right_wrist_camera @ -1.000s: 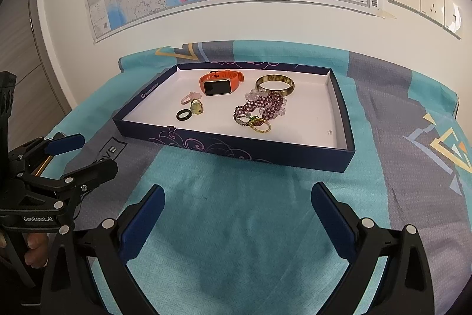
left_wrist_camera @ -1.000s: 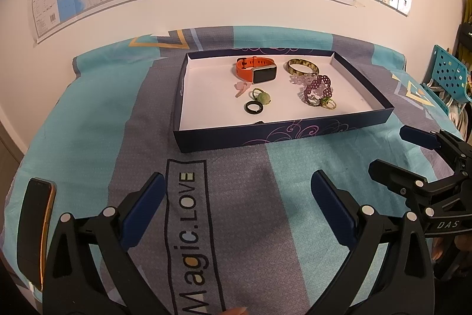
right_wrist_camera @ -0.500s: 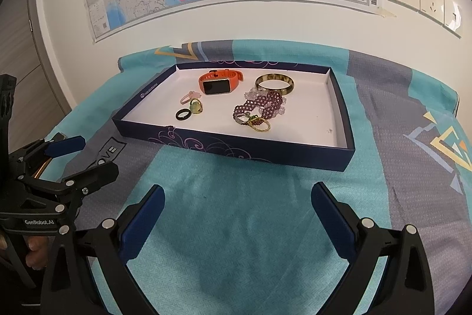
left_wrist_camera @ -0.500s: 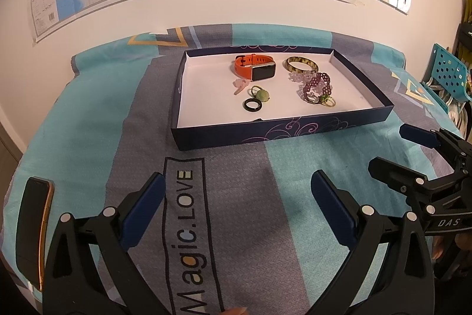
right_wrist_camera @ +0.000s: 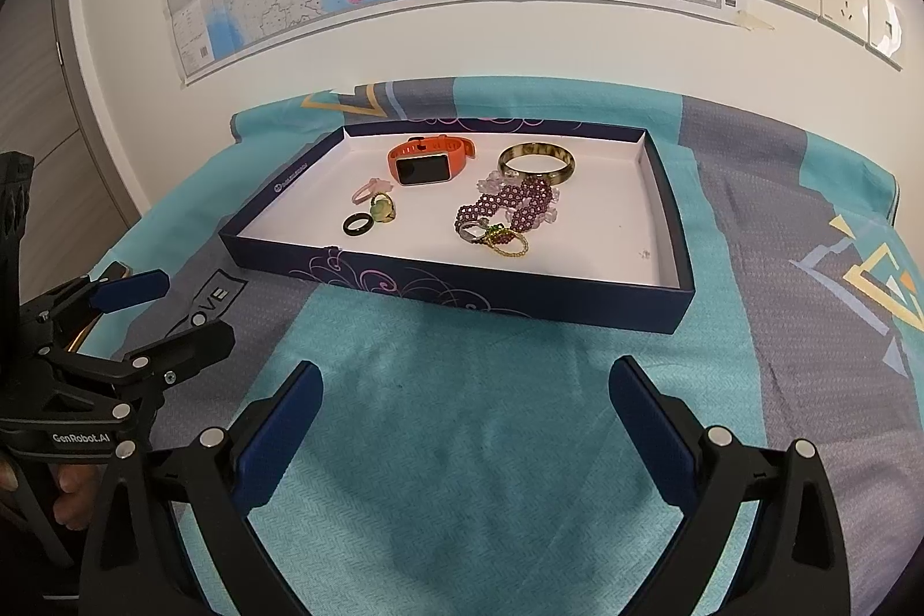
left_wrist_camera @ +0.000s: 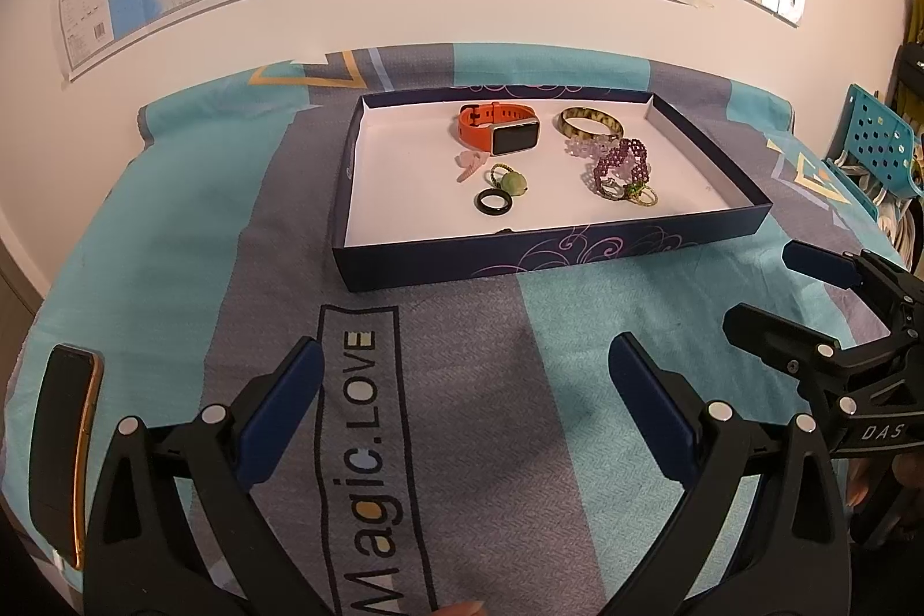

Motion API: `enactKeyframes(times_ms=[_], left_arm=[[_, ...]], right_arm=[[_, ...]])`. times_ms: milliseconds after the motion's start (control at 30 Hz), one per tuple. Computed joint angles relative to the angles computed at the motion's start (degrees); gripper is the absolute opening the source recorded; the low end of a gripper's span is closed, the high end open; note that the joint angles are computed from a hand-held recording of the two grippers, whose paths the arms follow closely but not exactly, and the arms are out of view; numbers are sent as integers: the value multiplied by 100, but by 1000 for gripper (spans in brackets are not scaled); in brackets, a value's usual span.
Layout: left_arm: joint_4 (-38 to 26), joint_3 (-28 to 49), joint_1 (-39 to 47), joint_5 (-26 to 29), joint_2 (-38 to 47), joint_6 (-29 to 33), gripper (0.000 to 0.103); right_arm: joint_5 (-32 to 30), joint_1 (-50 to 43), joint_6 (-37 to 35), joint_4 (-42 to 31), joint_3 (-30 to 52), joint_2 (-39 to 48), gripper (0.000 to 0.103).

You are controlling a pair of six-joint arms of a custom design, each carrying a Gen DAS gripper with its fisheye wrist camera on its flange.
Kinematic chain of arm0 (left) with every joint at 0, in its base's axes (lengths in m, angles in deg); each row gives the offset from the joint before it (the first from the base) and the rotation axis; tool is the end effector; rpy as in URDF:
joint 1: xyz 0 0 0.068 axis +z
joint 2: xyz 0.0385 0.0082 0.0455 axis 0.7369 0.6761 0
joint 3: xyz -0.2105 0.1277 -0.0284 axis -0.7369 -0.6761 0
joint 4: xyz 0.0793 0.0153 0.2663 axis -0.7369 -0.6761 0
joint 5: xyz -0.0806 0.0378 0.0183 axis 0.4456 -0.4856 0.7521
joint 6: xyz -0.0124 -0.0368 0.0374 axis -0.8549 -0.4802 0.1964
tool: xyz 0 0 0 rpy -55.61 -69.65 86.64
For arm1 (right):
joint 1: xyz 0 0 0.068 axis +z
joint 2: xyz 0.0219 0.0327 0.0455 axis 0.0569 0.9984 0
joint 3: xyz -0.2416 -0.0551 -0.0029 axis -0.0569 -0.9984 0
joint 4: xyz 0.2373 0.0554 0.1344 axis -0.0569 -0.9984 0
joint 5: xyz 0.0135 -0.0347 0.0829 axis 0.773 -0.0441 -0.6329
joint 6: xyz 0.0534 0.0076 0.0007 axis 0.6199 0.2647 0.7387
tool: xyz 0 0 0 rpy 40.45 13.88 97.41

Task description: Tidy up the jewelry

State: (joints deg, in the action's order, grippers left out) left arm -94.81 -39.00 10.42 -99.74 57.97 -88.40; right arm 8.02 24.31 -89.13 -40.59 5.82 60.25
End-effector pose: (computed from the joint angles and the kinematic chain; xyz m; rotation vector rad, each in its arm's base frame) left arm 0.1641 -0.1035 0.1401 -0.0748 2.3608 0.0251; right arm 0.2058 0.0855 0.1306 -0.5087 2.3059 0.3740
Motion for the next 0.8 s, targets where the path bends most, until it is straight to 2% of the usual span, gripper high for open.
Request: enactKeyframes(times_ms=[800], left_arm=[[61, -10, -39, -31, 79, -33, 97]], right_arm=[[-58, -66, -13, -32, 18, 1, 96]])
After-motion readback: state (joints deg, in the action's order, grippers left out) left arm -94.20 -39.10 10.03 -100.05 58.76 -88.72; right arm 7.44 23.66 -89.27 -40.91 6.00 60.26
